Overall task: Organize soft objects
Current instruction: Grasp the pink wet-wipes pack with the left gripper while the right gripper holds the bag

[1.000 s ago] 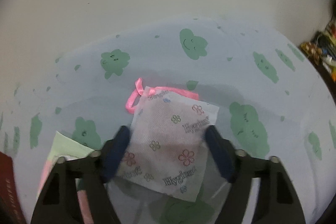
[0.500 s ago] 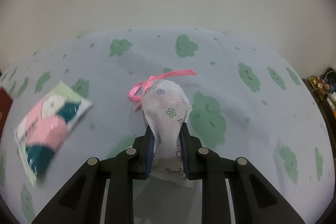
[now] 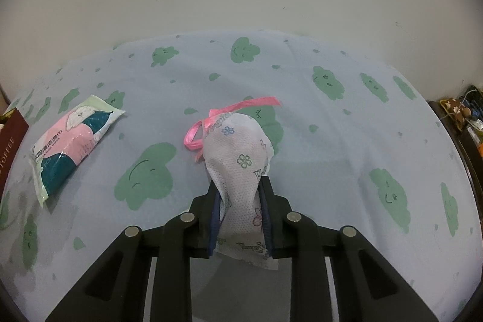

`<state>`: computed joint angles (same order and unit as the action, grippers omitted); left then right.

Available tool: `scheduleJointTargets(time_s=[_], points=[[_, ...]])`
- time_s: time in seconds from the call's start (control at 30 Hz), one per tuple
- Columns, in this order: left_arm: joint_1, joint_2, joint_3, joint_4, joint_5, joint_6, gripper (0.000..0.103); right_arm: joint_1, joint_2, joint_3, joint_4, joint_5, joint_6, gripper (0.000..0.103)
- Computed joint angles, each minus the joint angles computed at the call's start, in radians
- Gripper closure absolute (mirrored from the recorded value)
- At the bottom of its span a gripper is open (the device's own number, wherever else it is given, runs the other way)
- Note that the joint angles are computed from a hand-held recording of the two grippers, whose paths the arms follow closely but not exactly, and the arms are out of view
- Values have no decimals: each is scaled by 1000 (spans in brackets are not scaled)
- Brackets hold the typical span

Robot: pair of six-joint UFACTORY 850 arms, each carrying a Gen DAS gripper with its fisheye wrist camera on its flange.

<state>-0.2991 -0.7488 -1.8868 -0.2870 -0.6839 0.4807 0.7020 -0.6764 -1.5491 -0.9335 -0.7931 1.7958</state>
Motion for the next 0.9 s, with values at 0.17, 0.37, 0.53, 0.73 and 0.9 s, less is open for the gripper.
scheduleJointTargets(time_s=[0.17, 0.37, 0.53, 0.73, 0.9], points=[[-66, -49, -49, 122, 9, -40, 23, -5, 5, 12, -10, 31, 23, 78], [-100, -137, -166, 230, -2, -110, 22, -9, 10, 22, -14, 47, 24, 76], [-109, -219, -276, 309, -39, -166, 20, -9, 11, 24, -12, 51, 22, 75], [-100, -275, -330, 272, -54, -142, 12, -9, 11, 25, -14, 52, 25, 74], [-77, -294, -335, 168, -60, -110, 6, -10, 12, 26, -15, 55, 26, 74]])
